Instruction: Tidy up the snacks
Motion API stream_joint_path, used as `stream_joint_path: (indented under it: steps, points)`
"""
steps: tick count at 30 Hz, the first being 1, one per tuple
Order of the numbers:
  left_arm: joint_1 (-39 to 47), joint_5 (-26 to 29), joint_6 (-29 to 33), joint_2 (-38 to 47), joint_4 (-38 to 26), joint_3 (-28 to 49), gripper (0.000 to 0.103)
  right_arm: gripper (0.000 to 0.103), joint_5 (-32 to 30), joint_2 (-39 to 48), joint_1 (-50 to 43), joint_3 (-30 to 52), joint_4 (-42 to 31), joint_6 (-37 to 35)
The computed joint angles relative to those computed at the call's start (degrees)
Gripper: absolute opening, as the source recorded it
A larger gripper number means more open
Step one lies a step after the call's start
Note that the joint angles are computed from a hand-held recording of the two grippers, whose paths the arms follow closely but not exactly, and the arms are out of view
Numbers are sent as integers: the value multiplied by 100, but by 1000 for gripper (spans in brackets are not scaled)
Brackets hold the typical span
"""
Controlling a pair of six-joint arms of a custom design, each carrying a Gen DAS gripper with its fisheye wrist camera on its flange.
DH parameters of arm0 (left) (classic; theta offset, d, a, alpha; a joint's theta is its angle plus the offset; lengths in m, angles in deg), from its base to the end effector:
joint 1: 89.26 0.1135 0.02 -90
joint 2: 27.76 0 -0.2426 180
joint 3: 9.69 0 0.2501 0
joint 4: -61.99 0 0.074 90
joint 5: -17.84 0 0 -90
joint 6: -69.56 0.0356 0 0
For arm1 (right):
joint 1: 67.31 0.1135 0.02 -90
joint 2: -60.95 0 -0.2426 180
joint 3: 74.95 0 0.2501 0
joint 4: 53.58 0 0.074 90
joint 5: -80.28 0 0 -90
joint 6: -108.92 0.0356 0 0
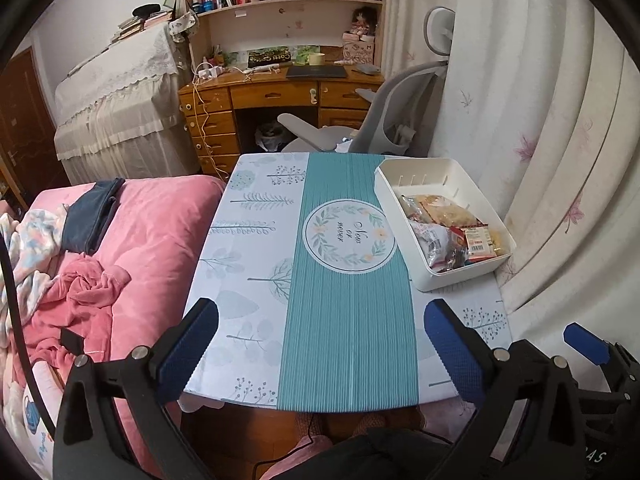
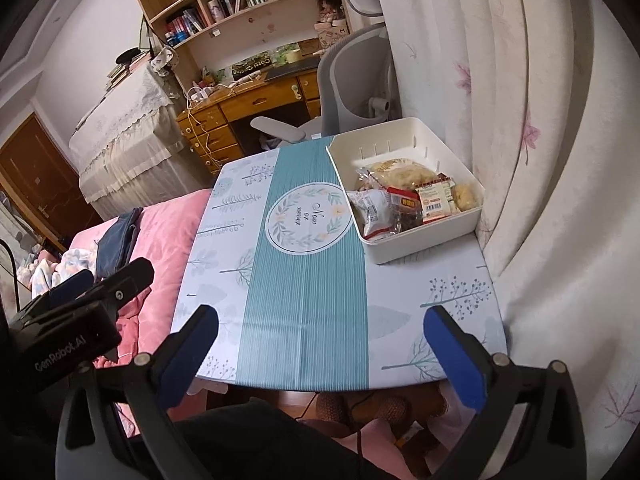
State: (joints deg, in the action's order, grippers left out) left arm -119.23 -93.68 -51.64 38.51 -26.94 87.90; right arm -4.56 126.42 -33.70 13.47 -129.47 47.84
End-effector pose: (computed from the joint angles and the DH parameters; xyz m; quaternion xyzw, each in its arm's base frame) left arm 0.1741 -0.0853 0.3751 -0.0622 0.9428 0.0149 0.3271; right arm 0.1813 0.1166 0.3444 -0.0245 0.9470 0.1283 0.2935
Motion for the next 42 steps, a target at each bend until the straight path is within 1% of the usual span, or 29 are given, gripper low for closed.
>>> stream_joint_path:
  steps: [11,24,42]
  points:
    - [8,46,12,28,-7,-3,102,103,173,59,63,78,-106,-30]
    - [-185,-136,-116,71,51,-45,102,103,109,47,-30,60,-72,-93]
    - [-242,-157,-184,178,36,44,102,103,15,80,-188,95,-85,-191]
